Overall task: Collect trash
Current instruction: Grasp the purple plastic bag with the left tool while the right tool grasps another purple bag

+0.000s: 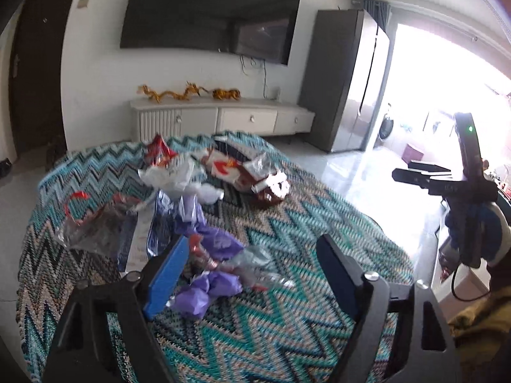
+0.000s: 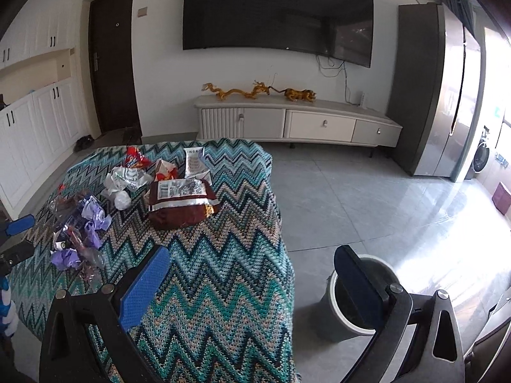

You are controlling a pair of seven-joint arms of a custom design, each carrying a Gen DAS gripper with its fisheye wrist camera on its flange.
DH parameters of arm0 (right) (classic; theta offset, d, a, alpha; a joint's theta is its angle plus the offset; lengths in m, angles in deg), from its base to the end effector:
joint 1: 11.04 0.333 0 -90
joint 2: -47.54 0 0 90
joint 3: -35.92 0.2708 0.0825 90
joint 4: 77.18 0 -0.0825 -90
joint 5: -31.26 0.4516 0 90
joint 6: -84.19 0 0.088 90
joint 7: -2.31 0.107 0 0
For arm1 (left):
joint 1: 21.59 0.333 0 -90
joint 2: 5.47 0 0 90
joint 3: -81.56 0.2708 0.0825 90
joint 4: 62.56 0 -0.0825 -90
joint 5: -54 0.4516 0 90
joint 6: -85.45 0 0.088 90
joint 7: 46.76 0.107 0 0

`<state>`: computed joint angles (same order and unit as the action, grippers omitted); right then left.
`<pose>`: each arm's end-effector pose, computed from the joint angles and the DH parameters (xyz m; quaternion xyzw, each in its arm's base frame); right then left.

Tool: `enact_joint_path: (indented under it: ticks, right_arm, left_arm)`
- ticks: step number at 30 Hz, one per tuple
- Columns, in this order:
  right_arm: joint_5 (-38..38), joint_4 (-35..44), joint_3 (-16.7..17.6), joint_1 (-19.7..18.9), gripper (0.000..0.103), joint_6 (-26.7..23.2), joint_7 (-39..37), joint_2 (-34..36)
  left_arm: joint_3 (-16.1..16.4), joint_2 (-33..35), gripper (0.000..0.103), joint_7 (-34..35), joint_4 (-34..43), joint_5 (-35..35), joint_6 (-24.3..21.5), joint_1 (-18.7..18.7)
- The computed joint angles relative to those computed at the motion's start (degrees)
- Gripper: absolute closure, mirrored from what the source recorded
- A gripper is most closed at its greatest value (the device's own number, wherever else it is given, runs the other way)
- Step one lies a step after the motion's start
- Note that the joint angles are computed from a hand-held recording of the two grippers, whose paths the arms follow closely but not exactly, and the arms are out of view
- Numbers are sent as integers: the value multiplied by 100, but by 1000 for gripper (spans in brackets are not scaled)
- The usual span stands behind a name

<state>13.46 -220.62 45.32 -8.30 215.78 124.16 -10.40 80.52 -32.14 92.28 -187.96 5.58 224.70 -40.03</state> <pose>0.3893 0.0910 0.6500 -0.5524 0.7120 -0.3510 0.2544 0.5151 -0.1859 0.6018 -0.3545 0.8049 -0.4662 0.0952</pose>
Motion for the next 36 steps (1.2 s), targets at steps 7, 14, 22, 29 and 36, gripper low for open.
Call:
enact_joint_path:
  ticks: [7, 14, 22, 29, 36]
  right_arm:
    - [321, 113, -247, 213, 0, 144, -364, 544]
    - [951, 335, -626, 524, 0, 417, -890, 1145]
    - [2560, 1105, -1278, 1471, 49, 682, -2606, 2298]
    - [3986, 2192, -1408, 1861, 59, 585, -3953, 3557]
    - [4398, 3009, -1049, 1600, 65, 89, -4270, 4480]
  left_arm:
    - [-117, 475, 32, 52, 158, 453, -332, 183]
    - [-281, 815, 44, -232, 357, 818, -566, 391]
    - [-377, 731, 66, -465, 260, 1057, -596, 500]
    - [-259, 368, 73, -700, -62, 973, -558, 488]
    - [-164, -51, 74, -969, -387, 958, -469, 442]
